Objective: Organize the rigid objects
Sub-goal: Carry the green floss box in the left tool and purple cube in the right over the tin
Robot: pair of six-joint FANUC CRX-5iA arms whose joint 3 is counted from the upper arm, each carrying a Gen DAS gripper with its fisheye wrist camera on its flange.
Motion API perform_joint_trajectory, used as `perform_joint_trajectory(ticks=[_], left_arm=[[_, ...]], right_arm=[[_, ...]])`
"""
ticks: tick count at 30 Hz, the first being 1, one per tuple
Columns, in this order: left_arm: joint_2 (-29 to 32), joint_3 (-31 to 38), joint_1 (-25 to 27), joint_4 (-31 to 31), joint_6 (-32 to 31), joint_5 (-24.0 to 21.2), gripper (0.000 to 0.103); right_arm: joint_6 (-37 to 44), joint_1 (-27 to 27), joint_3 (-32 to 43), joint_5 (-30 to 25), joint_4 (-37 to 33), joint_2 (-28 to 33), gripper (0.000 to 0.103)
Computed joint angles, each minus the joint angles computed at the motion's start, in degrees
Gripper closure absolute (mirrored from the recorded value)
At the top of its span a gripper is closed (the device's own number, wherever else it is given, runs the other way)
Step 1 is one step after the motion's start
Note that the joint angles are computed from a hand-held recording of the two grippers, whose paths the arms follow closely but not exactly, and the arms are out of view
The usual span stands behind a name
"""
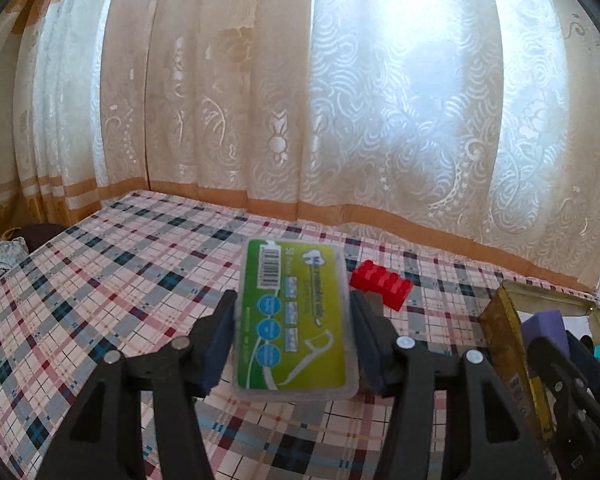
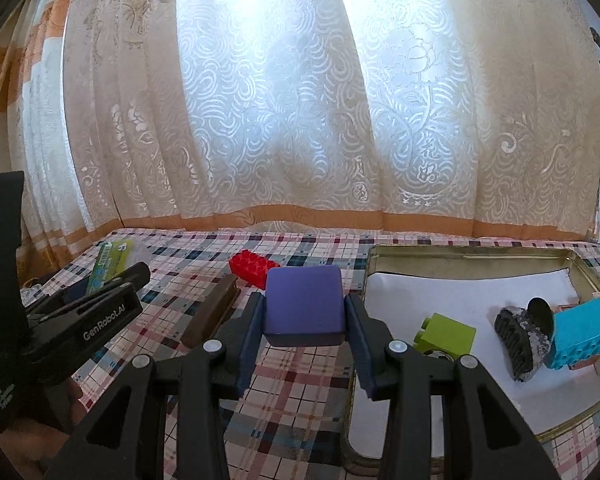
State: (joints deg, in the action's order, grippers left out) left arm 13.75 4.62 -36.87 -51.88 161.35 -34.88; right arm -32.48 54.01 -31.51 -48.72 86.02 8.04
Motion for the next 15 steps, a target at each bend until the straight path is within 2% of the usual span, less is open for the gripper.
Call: perform_joint_trajectory(ticks=[15], left_arm=[[-0.16, 0.37, -3.51, -4.97, 3.02, -2.36, 0.048]], right_arm=[[-0.11, 0.64, -0.96, -2.39, 0.14, -1.14, 0.059]])
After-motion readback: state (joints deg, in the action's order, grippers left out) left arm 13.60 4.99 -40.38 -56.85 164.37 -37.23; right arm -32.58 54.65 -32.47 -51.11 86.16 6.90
